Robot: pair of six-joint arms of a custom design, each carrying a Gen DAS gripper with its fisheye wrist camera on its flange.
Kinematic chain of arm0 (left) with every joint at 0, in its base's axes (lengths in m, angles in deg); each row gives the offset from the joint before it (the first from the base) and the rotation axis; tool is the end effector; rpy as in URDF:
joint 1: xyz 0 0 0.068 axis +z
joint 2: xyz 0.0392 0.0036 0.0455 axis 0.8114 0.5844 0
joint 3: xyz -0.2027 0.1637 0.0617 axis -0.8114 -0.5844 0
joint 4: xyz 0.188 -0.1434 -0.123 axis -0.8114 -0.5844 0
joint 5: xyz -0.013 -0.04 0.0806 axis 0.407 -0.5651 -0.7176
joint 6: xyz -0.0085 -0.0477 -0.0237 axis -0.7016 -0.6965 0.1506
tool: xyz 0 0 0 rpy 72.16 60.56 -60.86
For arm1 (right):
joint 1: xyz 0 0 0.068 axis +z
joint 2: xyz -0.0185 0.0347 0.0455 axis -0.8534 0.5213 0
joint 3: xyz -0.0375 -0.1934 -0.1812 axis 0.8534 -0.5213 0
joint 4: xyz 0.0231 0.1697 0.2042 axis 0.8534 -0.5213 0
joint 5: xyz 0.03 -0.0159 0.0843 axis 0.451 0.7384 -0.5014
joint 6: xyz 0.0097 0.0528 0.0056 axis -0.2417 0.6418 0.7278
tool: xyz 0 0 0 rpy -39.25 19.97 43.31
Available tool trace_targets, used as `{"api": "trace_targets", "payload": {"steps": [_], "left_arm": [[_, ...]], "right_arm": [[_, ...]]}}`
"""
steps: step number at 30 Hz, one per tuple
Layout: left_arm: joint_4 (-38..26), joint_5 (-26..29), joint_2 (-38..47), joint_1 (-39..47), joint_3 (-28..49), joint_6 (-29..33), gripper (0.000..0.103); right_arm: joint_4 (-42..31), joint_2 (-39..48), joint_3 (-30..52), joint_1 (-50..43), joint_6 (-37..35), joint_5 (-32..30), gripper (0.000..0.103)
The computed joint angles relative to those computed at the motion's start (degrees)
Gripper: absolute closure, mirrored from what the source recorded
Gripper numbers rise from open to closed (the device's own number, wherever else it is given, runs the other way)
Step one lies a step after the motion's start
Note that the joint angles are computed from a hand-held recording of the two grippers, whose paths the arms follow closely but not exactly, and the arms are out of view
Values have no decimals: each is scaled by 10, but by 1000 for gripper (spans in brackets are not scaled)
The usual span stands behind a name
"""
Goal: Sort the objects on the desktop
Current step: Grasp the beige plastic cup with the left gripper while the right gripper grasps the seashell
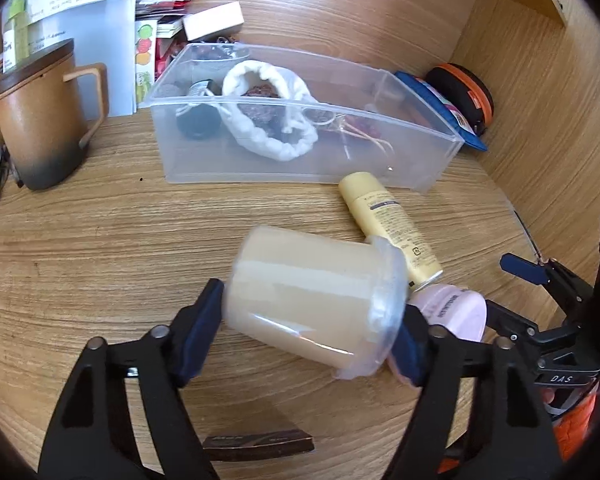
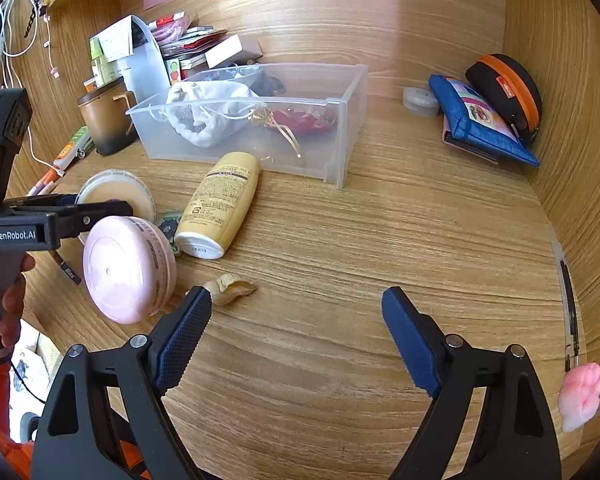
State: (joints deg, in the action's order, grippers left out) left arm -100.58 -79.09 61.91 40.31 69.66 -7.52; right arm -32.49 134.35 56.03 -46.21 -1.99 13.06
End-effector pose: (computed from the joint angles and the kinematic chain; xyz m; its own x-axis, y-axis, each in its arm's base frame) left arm 0.2615 -0.0639 0.1906 -0.7586 -0.2098 -0.6168 -0.0761 0.9688 -0.2360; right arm 0.3090 0.0799 0.1764 -0.5824 -0.4433 -0.6814 -0.6347 0.7717 0.0405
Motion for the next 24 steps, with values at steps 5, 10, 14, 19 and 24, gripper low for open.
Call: {"api": "trace_targets", "payload": {"steps": [5, 10, 14, 19, 24], "left_arm": [[9, -6, 2, 0, -2, -1, 34], [7, -1, -5, 8, -3, -2, 36], [4, -4, -17, 12, -5, 0, 36], [-1, -12, -35, 13, -5, 7, 37], [-4, -10, -49, 19, -10, 7, 37]], "right_arm": [[-2, 6, 0, 1, -6, -4, 28], [-10, 19, 9, 7, -7, -12, 33], [-10, 20, 9, 19, -8, -21, 34], [-5, 31, 14, 37, -8, -17, 44], [3, 35, 16, 49, -6, -7, 58]]}}
